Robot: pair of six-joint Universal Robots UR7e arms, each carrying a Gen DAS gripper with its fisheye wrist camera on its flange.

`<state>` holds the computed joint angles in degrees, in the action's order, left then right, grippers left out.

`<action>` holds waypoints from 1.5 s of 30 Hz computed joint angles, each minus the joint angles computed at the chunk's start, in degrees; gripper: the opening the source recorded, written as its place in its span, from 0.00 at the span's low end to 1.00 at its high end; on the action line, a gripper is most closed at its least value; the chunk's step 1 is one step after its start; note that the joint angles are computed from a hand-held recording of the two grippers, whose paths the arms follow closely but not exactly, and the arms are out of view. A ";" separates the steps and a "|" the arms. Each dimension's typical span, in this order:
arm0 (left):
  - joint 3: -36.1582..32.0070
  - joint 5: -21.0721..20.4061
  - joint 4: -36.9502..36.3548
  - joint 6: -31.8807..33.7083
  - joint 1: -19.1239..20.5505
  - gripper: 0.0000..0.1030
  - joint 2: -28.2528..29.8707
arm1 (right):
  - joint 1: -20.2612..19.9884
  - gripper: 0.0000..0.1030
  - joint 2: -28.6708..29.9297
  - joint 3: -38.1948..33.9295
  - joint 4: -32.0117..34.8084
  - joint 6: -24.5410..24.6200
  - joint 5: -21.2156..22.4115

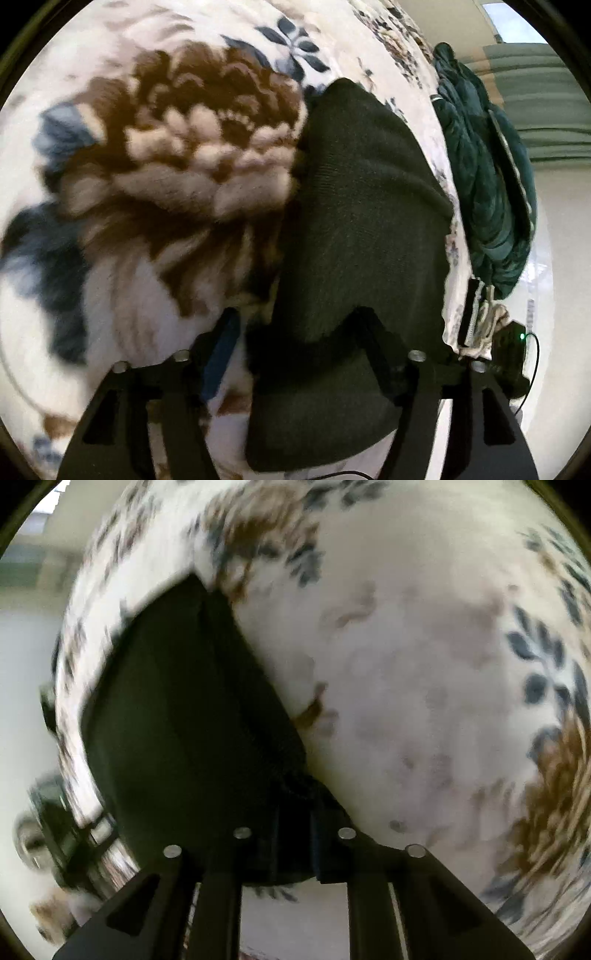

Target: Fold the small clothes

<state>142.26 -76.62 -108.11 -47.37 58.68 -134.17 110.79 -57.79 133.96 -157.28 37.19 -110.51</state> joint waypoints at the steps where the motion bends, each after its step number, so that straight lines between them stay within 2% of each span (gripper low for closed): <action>1: 0.33 -0.86 -1.93 1.33 0.99 0.70 0.58 | -1.05 0.35 -0.17 -0.73 0.56 -2.89 1.74; 2: 0.86 -2.22 -5.25 3.66 2.59 0.72 1.52 | -1.83 0.45 -0.38 -1.09 -0.38 -5.35 3.59; 3: 1.22 -2.55 -6.71 4.76 3.11 0.74 1.86 | -2.81 0.62 -0.72 -0.87 -3.16 -8.59 5.68; 4: 1.42 -2.86 -8.20 5.88 3.81 0.74 2.54 | -3.69 0.68 -0.48 -1.00 -5.72 -11.25 7.05; 7: 2.45 -3.64 -13.88 7.82 5.56 0.75 4.14 | -8.13 0.69 4.04 -4.73 -7.72 -17.34 10.44; 11: 4.08 -3.81 -20.64 7.28 6.33 0.75 4.77 | -13.20 0.73 9.95 -8.65 -5.98 -24.46 18.27; 12: 4.63 -4.02 -23.28 7.49 6.69 0.75 5.46 | -13.32 0.73 10.48 -8.71 -6.52 -25.36 19.14; 14: 5.26 -3.76 -26.89 8.12 6.56 0.75 7.17 | -15.21 0.73 11.22 -8.69 -6.83 -27.82 26.14; 16: 5.52 -3.50 -30.23 9.24 5.83 0.74 9.17 | -16.10 0.71 11.48 -8.48 -6.01 -28.45 28.68; 17: 5.42 -3.44 -30.94 9.82 5.34 0.59 9.78 | -16.10 0.69 11.75 -8.25 -6.27 -28.39 28.84; 18: 4.88 -1.74 -29.90 9.70 3.90 0.46 10.30 | -16.02 0.57 12.22 -8.02 -7.00 -27.86 28.84; 19: 4.44 -1.79 -29.46 10.17 3.84 0.28 10.65 | -15.76 0.34 12.49 -7.92 -7.25 -26.94 28.31; 20: 4.08 -2.24 -29.66 10.74 3.94 0.24 10.75 | -15.03 0.25 12.61 -7.91 -7.39 -25.87 27.02; 22: 2.48 -1.07 -26.39 10.50 2.38 0.21 10.27 | -13.86 0.20 11.77 -6.47 -10.00 -24.34 25.67; 27: -4.00 -1.84 -18.39 11.59 0.97 0.20 12.21 | -9.34 0.19 10.03 -5.26 -14.32 -17.54 22.74; 30: -9.65 -2.98 -16.68 15.06 2.34 0.20 16.19 | -6.57 0.19 9.41 -6.11 -14.67 -14.70 21.64; 33: -17.35 -4.65 -15.38 21.17 5.95 0.20 22.20 | -4.57 0.18 9.05 -8.52 -14.87 -11.57 22.09; 36: -26.83 -6.30 -14.24 28.65 10.68 0.20 30.47 | -2.63 0.18 11.23 -13.39 -15.89 -8.80 21.87; 41: -43.41 -8.25 -11.96 39.96 17.55 0.21 45.33 | -1.46 0.18 19.10 -26.00 -17.39 -5.51 20.06; 45: -57.66 -8.69 -7.79 46.22 22.36 0.21 58.24 | -2.51 0.18 26.69 -37.77 -16.09 -4.27 18.66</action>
